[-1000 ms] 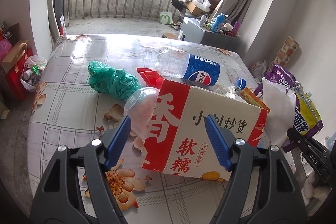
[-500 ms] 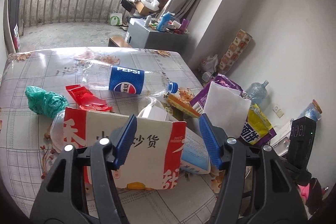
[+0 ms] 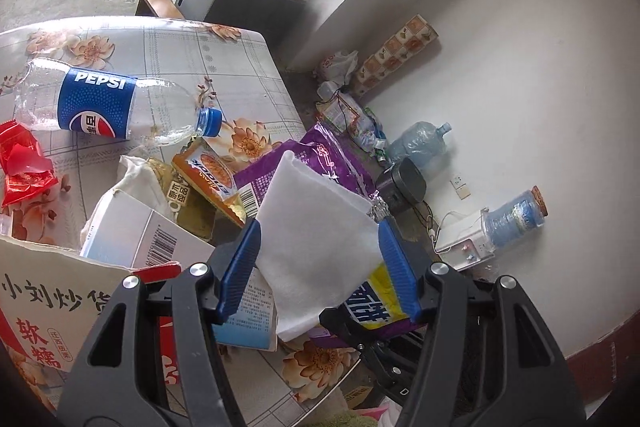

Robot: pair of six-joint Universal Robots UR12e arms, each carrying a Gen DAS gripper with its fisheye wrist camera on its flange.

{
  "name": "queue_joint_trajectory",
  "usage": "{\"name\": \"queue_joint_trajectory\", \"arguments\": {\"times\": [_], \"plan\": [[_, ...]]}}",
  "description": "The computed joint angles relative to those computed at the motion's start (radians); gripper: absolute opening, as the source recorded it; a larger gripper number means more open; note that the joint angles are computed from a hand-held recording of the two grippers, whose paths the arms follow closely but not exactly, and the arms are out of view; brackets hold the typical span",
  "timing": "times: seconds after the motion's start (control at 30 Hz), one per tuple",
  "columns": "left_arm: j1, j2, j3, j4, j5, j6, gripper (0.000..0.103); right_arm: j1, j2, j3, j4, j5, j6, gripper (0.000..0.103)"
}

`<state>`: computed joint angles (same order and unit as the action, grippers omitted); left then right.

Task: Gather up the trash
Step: 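Close the right tool on the purple noodle bag while the left tool grasps the white tissue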

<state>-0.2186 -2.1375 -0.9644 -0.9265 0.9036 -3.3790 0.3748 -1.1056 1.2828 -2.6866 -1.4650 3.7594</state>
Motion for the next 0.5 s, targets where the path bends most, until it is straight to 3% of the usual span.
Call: {"name": "queue_joint_trajectory", "arguments": {"times": [0.13,0.3,0.5], "plan": [[-0.004,-0.004,0.011,-0.026,0.012,0.002,0.057,-0.002,0.001,0.001,0.000,0.002,-0.008,0.006],[0.008,0.007,-0.008,0.036,-0.015,-0.046,0.060,-0.006,-0.002,0.010,-0.010,0.013,0.003,0.006],[0.007,-0.019,0.043,-0.036,0.013,-0.072,0.064,0.009,0.002,-0.002,0.010,-0.027,-0.048,0.006]]}}
